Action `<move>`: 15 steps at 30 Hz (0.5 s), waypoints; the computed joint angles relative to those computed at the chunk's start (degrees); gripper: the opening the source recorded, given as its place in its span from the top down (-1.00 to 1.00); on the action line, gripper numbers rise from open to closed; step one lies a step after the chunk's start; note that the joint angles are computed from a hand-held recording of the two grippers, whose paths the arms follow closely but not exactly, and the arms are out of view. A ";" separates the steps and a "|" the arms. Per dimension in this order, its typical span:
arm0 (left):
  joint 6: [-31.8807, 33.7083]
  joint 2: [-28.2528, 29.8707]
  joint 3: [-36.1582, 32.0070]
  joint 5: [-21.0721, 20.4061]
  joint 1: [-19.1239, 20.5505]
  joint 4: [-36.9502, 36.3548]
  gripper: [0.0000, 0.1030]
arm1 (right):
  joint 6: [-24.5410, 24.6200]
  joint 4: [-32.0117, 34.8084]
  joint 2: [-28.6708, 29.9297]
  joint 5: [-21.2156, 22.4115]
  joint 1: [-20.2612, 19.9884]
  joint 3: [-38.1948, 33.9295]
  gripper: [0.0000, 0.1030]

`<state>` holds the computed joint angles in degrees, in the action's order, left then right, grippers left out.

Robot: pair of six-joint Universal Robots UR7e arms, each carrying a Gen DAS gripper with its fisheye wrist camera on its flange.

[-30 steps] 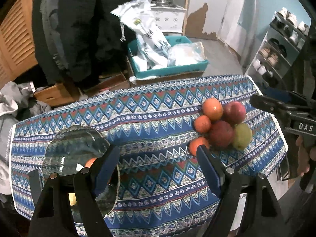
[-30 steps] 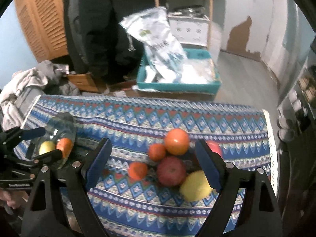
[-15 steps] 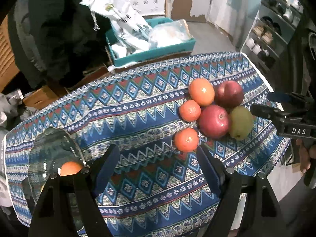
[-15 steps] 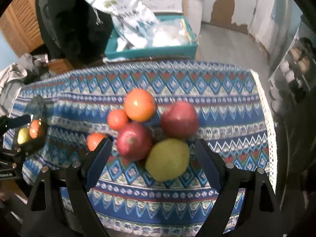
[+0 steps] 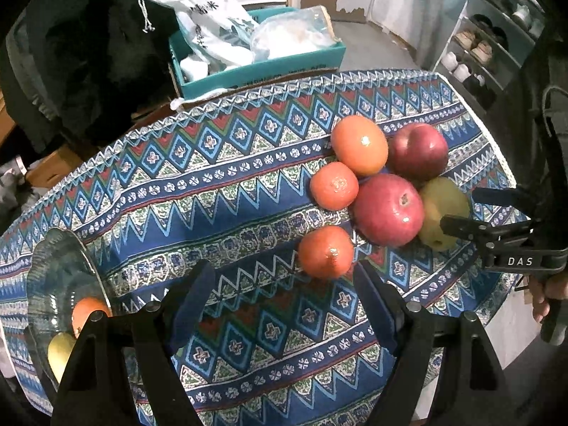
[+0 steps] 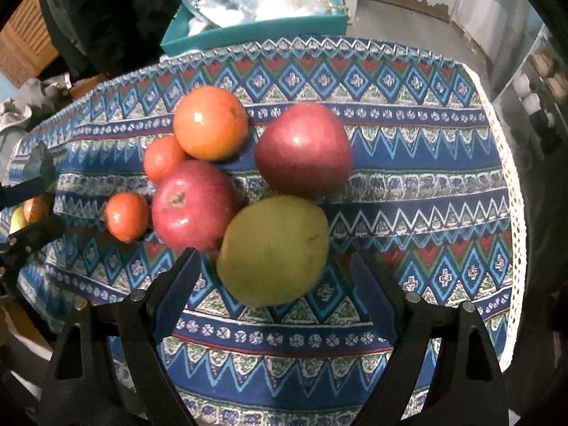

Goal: Organize fruits
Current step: 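Move both tools back from the plate toward the fruit cluster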

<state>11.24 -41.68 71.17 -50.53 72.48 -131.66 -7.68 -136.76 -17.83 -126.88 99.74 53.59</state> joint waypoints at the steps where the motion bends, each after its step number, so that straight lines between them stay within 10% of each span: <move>1: -0.17 0.33 -0.35 0.05 0.15 0.39 -0.59 | 0.07 0.37 0.19 -0.04 -0.10 -0.32 -0.67; 15: -1.57 4.57 -5.23 -1.97 1.65 4.76 -0.59 | -2.42 6.71 5.56 0.05 -1.05 -7.79 -0.67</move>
